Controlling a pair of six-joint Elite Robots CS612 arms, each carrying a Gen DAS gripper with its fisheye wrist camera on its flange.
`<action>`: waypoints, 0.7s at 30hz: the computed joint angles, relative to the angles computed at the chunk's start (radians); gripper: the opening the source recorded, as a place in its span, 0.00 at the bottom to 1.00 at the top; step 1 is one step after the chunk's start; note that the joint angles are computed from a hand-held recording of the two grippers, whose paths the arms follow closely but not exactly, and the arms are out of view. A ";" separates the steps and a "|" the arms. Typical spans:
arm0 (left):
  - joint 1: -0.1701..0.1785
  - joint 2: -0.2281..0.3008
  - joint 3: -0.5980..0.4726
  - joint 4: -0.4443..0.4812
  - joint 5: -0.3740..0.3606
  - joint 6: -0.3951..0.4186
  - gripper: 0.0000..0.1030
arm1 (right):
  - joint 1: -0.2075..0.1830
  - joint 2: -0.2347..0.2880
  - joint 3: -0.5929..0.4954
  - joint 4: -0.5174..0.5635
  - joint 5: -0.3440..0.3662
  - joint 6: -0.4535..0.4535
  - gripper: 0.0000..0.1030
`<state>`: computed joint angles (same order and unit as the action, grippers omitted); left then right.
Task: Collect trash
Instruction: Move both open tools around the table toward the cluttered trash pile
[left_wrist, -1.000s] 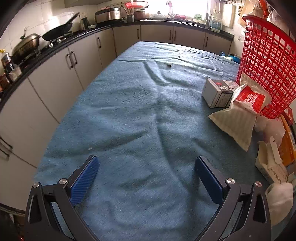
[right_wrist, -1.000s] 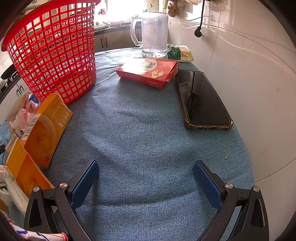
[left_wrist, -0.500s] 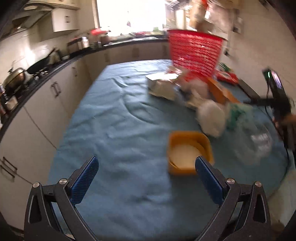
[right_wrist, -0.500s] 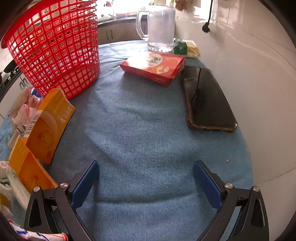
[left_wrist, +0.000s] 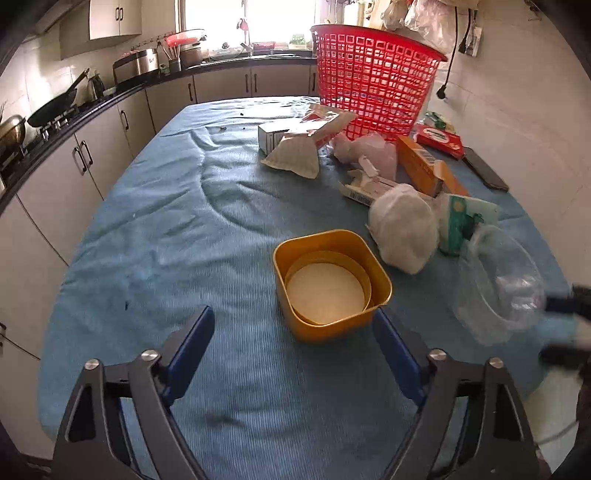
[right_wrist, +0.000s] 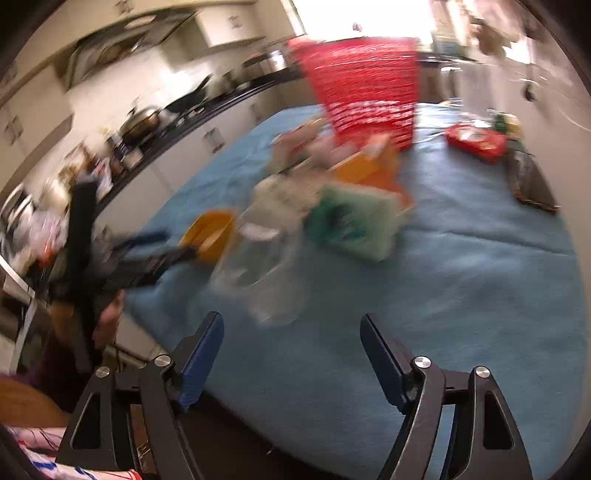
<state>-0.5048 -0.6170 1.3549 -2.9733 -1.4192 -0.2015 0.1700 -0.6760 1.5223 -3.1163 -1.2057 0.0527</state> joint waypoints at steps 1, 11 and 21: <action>0.000 0.005 -0.013 0.012 0.008 0.002 0.80 | 0.012 0.007 -0.009 0.012 -0.014 -0.023 0.64; 0.025 0.086 -0.195 0.092 0.014 -0.030 0.80 | 0.038 0.100 -0.196 0.104 -0.119 0.035 0.40; -0.018 0.005 -0.052 -0.026 0.233 -0.055 0.81 | 0.046 0.073 -0.145 -0.013 -0.160 0.101 0.76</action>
